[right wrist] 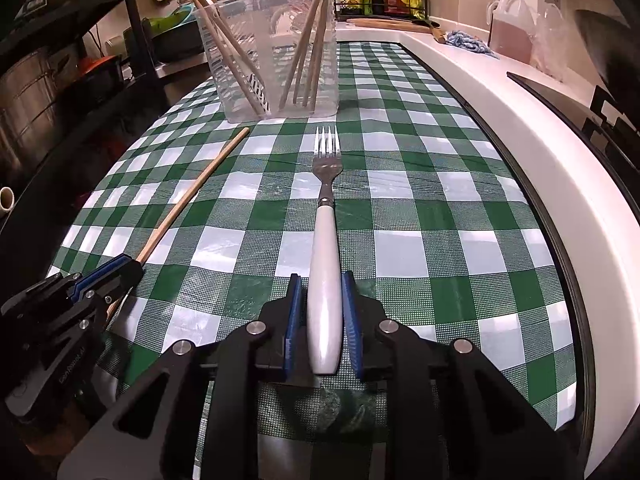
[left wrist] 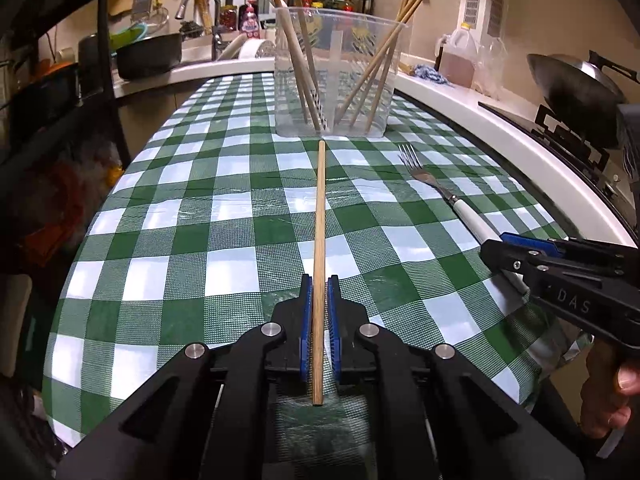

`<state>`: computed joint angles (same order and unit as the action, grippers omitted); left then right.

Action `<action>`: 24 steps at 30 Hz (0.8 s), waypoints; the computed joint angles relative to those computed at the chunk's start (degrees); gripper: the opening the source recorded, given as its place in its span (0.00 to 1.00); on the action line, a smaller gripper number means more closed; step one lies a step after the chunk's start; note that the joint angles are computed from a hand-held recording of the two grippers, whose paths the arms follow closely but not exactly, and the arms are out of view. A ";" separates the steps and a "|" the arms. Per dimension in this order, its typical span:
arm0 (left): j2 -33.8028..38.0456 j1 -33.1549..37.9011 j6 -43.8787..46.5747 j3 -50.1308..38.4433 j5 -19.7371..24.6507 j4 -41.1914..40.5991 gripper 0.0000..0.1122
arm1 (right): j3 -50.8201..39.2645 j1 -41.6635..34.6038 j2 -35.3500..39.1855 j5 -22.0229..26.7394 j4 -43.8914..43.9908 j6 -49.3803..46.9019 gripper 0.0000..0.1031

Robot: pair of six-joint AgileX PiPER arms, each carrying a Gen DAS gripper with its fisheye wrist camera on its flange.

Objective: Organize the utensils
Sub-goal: 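Close the left gripper on the last wooden chopstick while the right holds the fork, then lift the held chopstick and fork and carry both over the clear container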

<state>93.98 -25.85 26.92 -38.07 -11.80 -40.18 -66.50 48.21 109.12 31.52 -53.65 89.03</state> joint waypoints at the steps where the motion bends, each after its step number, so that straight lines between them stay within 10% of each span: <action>1: 0.05 -0.20 -0.89 0.23 -0.70 0.55 0.07 | -0.07 0.09 0.05 0.21 -0.16 0.14 0.21; 24: 0.88 0.24 -1.24 0.73 -4.41 -1.19 0.06 | -0.35 1.37 0.88 2.74 -3.38 3.86 0.17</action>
<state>94.86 -25.61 25.68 -37.34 -16.21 -41.37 -66.85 49.58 110.00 34.25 -57.03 92.89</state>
